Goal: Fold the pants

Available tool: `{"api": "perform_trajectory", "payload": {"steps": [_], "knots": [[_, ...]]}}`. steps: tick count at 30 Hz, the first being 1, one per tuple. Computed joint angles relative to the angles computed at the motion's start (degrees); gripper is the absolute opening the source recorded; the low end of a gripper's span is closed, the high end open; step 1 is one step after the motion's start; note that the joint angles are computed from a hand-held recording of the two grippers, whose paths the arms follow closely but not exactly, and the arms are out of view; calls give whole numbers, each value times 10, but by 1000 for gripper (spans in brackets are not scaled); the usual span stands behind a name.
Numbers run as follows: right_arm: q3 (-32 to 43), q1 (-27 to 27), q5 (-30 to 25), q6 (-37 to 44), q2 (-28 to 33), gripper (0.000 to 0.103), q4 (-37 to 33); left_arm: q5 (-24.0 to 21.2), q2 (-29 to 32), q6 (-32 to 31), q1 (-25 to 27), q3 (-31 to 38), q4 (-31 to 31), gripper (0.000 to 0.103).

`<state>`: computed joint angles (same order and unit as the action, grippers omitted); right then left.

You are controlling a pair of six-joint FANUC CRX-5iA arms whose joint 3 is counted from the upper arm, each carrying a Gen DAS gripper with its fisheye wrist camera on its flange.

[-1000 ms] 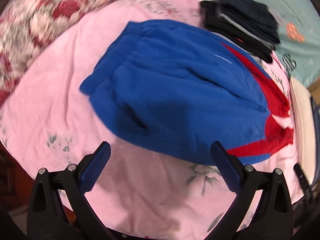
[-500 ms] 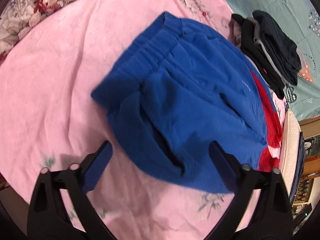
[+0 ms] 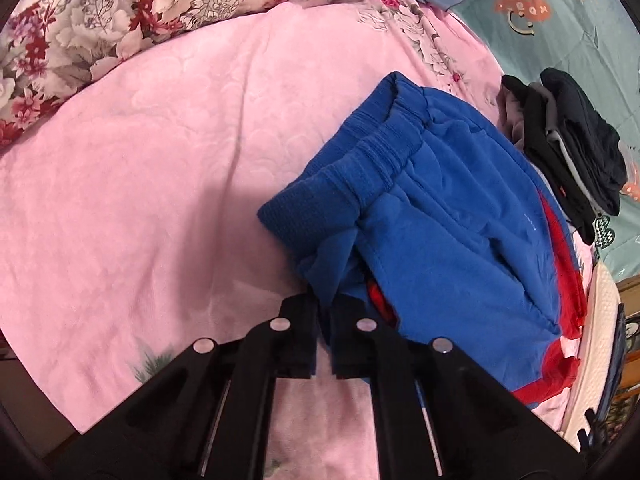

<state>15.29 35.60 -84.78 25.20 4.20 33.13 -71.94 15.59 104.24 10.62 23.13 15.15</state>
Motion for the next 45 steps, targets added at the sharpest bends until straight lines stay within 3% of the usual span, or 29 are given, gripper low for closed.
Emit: {"api": "perform_trajectory", "payload": {"steps": [6,9,12,14,15,16,18,20,28,32,33,34,35,36,37,39,42,43,45], "knots": [[103,-173,35,114,50,102,-283,-5,1,-15,6,-2,11,5],[128,-198,40,131,75,100,-340,-7,2,-18,10,-4,21,5],[139,-207,45,129,95,68,-354,-13,5,-15,5,6,7,5],[137,-206,58,129,102,67,-344,-18,9,-9,0,16,-4,5],[142,-201,59,133,109,59,-329,-20,12,-7,-2,21,-9,5],[144,-197,62,136,115,41,-316,-23,16,-6,-5,29,-16,6],[143,-204,80,147,115,19,-334,-23,16,-8,-7,31,-21,6],[132,-197,89,141,109,17,-317,-17,10,-7,-2,21,-14,5],[13,-171,129,85,-24,17,-298,-2,-55,-26,20,-43,-13,4],[-51,-153,128,59,-74,18,-302,-22,-45,-42,16,-35,-26,8],[-60,-148,123,54,-73,21,-298,-21,-46,-42,13,-33,-30,11],[-62,-139,101,52,-60,32,-281,-27,-45,-47,11,-27,-31,25],[-74,-131,108,49,-61,33,-264,-32,-47,-54,7,-18,-39,57],[-76,-123,108,46,-60,41,-247,-21,-57,-57,5,-21,-45,70],[-61,-113,77,46,-48,51,-224,1,-76,-54,1,-26,-64,75],[-45,-99,51,48,-40,57,-183,15,-89,-54,-10,-9,-102,75],[-21,-102,61,58,-38,74,-144,5,-55,-84,-13,52,-86,76],[0,-116,75,74,-29,81,-150,-17,-19,-99,-15,99,-69,76],[66,-158,90,129,9,83,-203,-50,41,-108,-23,178,-60,76]]}}
